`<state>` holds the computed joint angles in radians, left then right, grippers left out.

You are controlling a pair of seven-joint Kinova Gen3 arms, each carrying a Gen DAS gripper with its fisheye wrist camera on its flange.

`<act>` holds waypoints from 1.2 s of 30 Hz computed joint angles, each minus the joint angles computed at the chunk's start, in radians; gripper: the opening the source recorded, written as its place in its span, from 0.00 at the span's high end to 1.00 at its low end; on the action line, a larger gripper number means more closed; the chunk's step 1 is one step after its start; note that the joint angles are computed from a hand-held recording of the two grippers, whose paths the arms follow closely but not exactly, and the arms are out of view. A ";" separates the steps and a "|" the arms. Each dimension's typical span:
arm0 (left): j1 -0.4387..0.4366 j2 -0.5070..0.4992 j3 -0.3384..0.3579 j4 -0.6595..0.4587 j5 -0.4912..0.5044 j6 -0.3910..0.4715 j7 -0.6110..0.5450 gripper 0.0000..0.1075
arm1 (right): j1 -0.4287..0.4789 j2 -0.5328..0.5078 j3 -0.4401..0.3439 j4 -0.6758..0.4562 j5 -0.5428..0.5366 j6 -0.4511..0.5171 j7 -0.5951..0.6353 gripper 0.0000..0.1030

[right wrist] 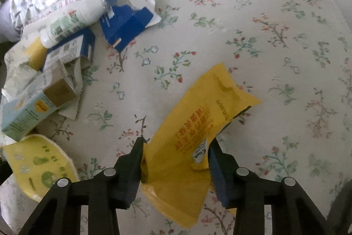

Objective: Collect trash
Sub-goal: 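Carry the cup and wrapper over the white wastebasket with both tools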

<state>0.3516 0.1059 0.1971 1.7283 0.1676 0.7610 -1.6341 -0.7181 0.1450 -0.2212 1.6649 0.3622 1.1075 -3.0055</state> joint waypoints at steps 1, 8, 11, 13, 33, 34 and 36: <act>-0.002 -0.008 -0.001 0.007 0.007 -0.005 0.000 0.95 | -0.006 -0.015 -0.002 0.012 0.005 -0.004 -0.019 0.54; -0.019 -0.064 -0.012 0.041 0.024 -0.025 0.015 0.97 | -0.005 -0.029 -0.018 0.030 0.031 -0.039 -0.078 0.55; -0.027 -0.087 -0.020 0.051 0.007 -0.033 0.048 0.97 | -0.014 -0.026 -0.020 0.015 0.050 -0.033 -0.093 0.55; -0.039 -0.102 -0.028 0.059 0.009 -0.038 0.058 0.97 | -0.026 -0.025 -0.024 0.001 0.069 -0.024 -0.101 0.55; -0.219 -0.215 -0.115 0.150 -0.101 -0.072 0.200 0.96 | -0.188 0.170 0.018 -0.299 0.124 -0.037 0.032 0.54; -0.236 -0.217 -0.127 0.157 -0.107 -0.077 0.204 0.96 | -0.198 0.182 0.026 -0.315 0.123 -0.039 0.044 0.54; -0.262 -0.221 -0.141 0.170 -0.116 -0.088 0.213 0.96 | -0.218 0.215 0.039 -0.362 0.119 -0.041 0.070 0.54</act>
